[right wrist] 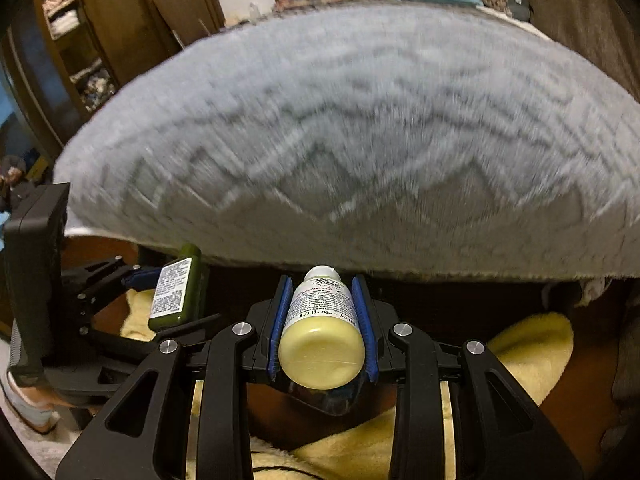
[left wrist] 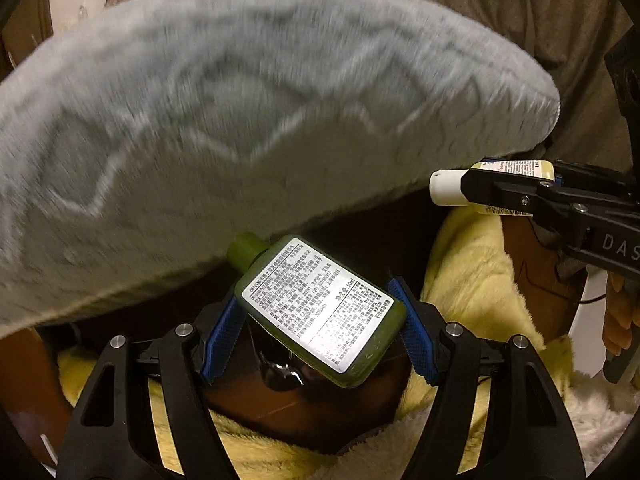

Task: Collect trash
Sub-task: 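Carry the green and yellow bottles down past the bed edge to the bin, then open both grippers over the bin and raise them above the bed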

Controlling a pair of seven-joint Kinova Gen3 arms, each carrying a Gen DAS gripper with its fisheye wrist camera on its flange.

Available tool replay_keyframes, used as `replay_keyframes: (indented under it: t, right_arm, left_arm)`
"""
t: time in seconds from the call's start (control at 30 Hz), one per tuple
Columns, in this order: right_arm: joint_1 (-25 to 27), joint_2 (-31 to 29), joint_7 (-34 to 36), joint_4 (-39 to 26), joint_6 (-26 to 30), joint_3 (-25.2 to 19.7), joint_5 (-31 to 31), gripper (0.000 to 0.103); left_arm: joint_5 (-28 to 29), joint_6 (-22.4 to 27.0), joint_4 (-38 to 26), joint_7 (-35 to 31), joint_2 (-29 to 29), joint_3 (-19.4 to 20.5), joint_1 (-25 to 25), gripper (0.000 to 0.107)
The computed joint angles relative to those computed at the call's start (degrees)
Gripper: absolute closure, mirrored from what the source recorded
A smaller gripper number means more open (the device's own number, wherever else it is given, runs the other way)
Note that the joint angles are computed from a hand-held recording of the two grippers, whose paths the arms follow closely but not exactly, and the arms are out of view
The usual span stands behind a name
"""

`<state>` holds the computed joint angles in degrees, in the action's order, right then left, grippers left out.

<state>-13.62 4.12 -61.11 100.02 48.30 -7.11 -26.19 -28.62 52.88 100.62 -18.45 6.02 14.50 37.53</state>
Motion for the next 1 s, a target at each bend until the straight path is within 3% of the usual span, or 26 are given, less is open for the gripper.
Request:
replay_keyframes:
  t: [0.3,0.6,0.73,0.8,0.87,1.0]
  right_arm:
    - [-1.09,7.03,-3.98,0.46,-1.15,-1.29,1.93,0.071]
    - [-1.81,10.50,-7.35,-0.74,-1.55,-2.72,3.87,0.071]
    - [-2.53,11.01,-9.35,-1.63,-1.85,-2.77,5.07,0.070]
    - [-2.13,11.28,-9.57,-3.52,-0.54,-2.69,5.28,0.064]
    - [-1.54,10.65,-9.24,-3.62,-0.64,-2.78,4.79,0.051]
    - [-0.04,8.05,-7.88,-2.51,-1.13,-2.72,2.88,0.039]
  left_arm:
    - [5.13,-8.07,3.79,-4.25,4.45,-2.45,-2.68,0.040]
    - [12.96,-11.87,5.19,-11.02,6.78,-4.29,-4.50,0.040]
    - [12.56,-11.57,4.96,-10.51,6.97,-5.32,-4.11,0.027]
    - [12.34,-11.61,5.21,-10.00,6.27,-5.55,-3.92,0.023]
    - [11.35,-11.45,5.67,-8.64,5.39,-5.67,-3.33,0.020]
    - [8.64,-8.69,4.99,-5.78,3.62,-5.15,-2.36,0.017]
